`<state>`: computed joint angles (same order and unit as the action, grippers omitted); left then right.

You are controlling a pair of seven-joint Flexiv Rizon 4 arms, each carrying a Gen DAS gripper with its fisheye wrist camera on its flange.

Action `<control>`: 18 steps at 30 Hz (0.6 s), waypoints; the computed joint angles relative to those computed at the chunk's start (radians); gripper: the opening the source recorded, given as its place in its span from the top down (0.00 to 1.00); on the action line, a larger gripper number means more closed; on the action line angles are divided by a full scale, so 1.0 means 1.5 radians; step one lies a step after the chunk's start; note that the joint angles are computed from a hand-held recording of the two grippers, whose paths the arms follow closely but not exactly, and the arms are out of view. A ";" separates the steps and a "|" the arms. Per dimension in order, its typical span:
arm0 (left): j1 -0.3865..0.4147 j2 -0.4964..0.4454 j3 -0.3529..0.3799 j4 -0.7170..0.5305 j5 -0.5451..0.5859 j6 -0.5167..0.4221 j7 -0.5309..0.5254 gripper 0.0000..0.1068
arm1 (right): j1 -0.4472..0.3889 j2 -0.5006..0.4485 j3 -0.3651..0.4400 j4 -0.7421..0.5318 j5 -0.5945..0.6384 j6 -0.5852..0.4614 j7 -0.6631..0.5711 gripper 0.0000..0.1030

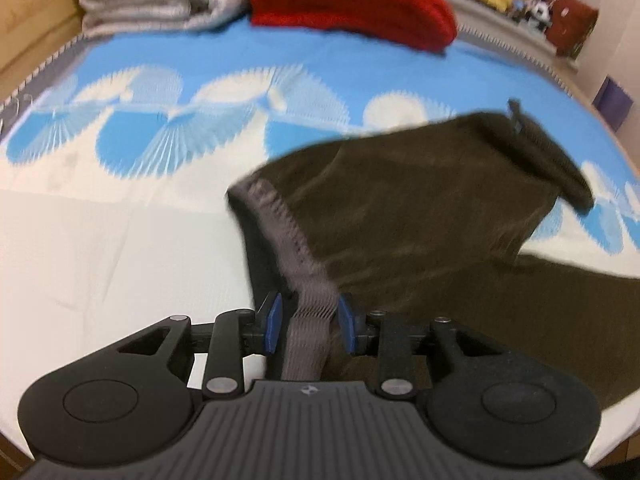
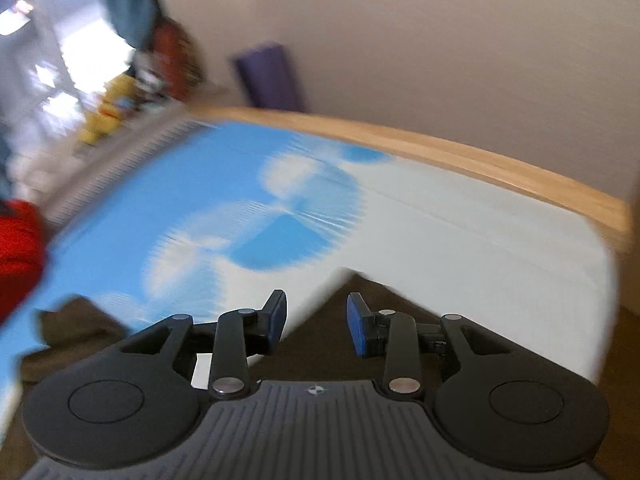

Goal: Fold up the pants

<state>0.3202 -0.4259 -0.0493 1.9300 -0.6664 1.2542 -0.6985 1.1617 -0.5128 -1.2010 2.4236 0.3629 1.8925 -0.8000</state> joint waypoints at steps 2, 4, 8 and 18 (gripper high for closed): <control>0.010 0.001 -0.057 0.017 -0.058 0.062 0.058 0.68 | -0.067 0.030 0.089 -0.019 -0.011 0.062 -0.019 0.66; 0.018 0.004 -0.113 0.032 -0.111 0.115 0.122 0.68 | -0.124 0.045 0.164 -0.046 -0.023 0.087 -0.039 0.66; 0.016 -0.002 -0.211 0.028 -0.201 0.168 0.222 0.68 | -0.194 0.041 0.256 -0.104 -0.032 0.075 -0.058 0.66; -0.157 -0.138 -0.137 -0.185 0.017 0.083 -0.019 0.79 | -0.363 0.010 0.483 -0.247 -0.020 0.040 -0.056 0.94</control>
<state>0.0847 -0.6332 -0.2542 1.6528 -0.6401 1.3794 -0.7273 0.6168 -0.4971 -0.4765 2.0530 0.3335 1.9531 -0.8842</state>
